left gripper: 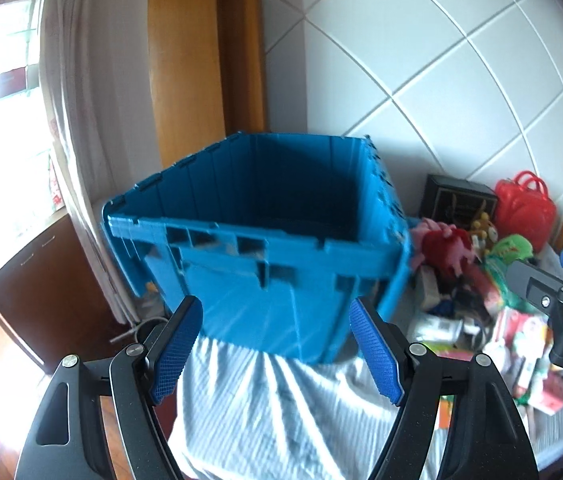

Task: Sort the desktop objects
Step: 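Withdraw both open tools from the crate back over the pile, then grasp the white plush toy with the right tool while the left reaches into the pile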

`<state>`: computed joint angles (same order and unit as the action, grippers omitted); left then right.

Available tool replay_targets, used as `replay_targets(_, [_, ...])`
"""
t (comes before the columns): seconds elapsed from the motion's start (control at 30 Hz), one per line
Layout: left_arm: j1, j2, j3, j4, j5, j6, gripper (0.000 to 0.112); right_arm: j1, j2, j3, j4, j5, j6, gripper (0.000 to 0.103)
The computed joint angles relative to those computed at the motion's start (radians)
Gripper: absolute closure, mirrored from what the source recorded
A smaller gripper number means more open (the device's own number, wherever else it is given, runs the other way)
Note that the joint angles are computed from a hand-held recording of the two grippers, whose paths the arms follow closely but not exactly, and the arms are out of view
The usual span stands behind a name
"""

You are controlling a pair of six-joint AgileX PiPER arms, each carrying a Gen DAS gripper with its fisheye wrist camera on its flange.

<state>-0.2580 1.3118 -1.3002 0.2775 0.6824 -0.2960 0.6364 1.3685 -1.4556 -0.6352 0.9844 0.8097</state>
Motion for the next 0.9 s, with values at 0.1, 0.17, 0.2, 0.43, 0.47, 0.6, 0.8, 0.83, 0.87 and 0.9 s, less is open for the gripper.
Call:
replay_targets(0.1, [-0.094, -0.063, 0.096, 0.098, 0.002, -0.132, 0.036, -0.005, -0.126, 0.161, -0.015, 0.006, 0.055, 0.0])
replay_targets(0.17, [-0.163, -0.089, 0.158, 0.169, 0.001, -0.223, 0.036, -0.023, -0.205, 0.266, -0.019, 0.01, 0.083, 0.0])
replay_targets(0.2, [-0.199, -0.1, 0.19, 0.204, 0.0, -0.27, 0.036, -0.036, -0.247, 0.32, -0.014, 0.013, 0.096, 0.0])
replay_targets(0.43, [-0.388, -0.098, 0.335, 0.359, -0.027, -0.522, 0.036, -0.185, -0.47, 0.589, 0.077, -0.004, 0.068, 0.0])
replay_targets(0.47, [-0.408, -0.089, 0.347, 0.375, -0.034, -0.55, 0.036, -0.214, -0.495, 0.618, 0.095, -0.009, 0.05, 0.0])
replay_targets(0.6, [-0.474, -0.037, 0.378, 0.442, -0.069, -0.643, 0.036, -0.364, -0.571, 0.724, 0.184, -0.057, -0.059, 0.0])
replay_targets(0.8, [-0.525, 0.085, 0.377, 0.493, -0.125, -0.723, 0.036, -0.578, -0.584, 0.831, 0.281, -0.168, -0.189, 0.0])
replay_targets(0.83, [-0.532, 0.111, 0.372, 0.5, -0.132, -0.729, 0.036, -0.611, -0.578, 0.848, 0.296, -0.195, -0.213, 0.0])
replay_targets(0.87, [-0.535, 0.139, 0.364, 0.5, -0.142, -0.727, 0.036, -0.632, -0.567, 0.859, 0.306, -0.216, -0.226, 0.0])
replay_targets(0.9, [-0.536, 0.165, 0.356, 0.493, -0.154, -0.718, 0.036, -0.652, -0.555, 0.869, 0.315, -0.237, -0.238, 0.0])
